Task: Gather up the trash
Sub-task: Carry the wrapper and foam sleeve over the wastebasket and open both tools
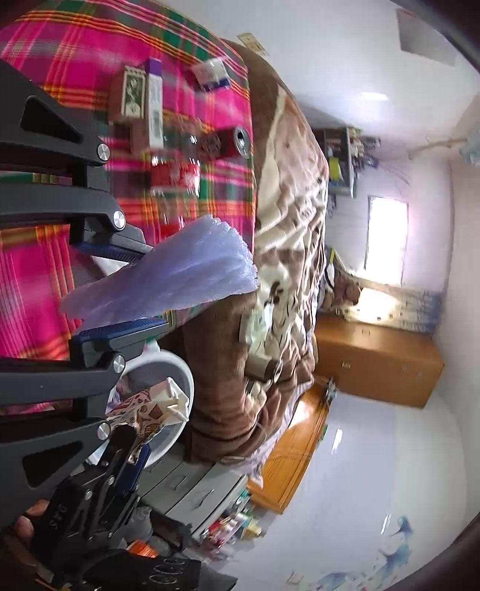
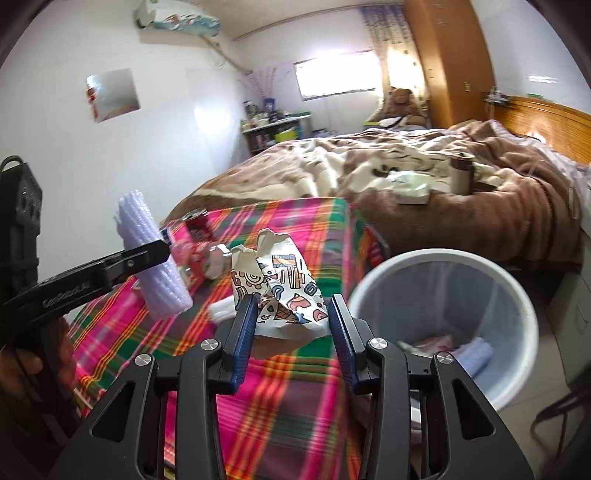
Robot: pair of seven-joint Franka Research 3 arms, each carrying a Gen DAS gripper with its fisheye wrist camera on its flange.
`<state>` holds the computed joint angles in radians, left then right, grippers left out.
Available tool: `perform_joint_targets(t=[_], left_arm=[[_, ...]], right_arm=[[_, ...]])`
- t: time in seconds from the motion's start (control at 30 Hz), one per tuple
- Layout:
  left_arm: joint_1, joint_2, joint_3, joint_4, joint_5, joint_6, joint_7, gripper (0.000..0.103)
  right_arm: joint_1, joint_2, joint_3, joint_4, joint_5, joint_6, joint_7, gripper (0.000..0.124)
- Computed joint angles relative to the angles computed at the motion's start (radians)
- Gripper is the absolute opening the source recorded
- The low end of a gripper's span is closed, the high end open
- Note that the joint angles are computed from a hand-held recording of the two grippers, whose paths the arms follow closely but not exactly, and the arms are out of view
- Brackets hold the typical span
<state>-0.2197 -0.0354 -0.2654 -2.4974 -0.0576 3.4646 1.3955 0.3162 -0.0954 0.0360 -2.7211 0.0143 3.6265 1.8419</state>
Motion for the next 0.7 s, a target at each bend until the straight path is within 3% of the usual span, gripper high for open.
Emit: perform_joint_targets(t=[0.1, 0.3, 0.47, 0.53, 0.63, 0.7], left_arm=[[-0.016, 0.013, -0.026, 0.022, -0.060, 0.002, 0.067, 0.030], [-0.094, 0.064, -0.021, 0.091, -0.124, -0.017, 0.164, 0.030], [-0.061, 0.123, -0.037, 0.154, 0.144, -0.045, -0.036, 0.030], [-0.124, 0.154, 0.010, 0.189, 0.144, -0.060, -0.019, 0.030], [-0.079, 0.201, -0.041, 0.238, 0.237, -0.086, -0.083, 0.030], [-0.135, 0.222, 0.004, 0.261, 0.243, -0.102, -0.087, 0.030]], right_arm=[[-0.012, -0.014, 0.003, -0.020, 0.046, 0.011, -0.023, 0.041], [-0.037, -0.030, 0.027, -0.041, 0.205, 0.020, -0.110, 0.041], [-0.059, -0.036, 0.070, -0.041, 0.404, 0.016, -0.249, 0.041], [-0.060, -0.032, 0.061, -0.037, 0.436, 0.006, -0.268, 0.041], [-0.066, -0.019, 0.057, -0.027, 0.489, -0.011, -0.302, 0.041], [-0.072, -0.011, 0.058, -0.020, 0.528, -0.023, -0.329, 0.041]])
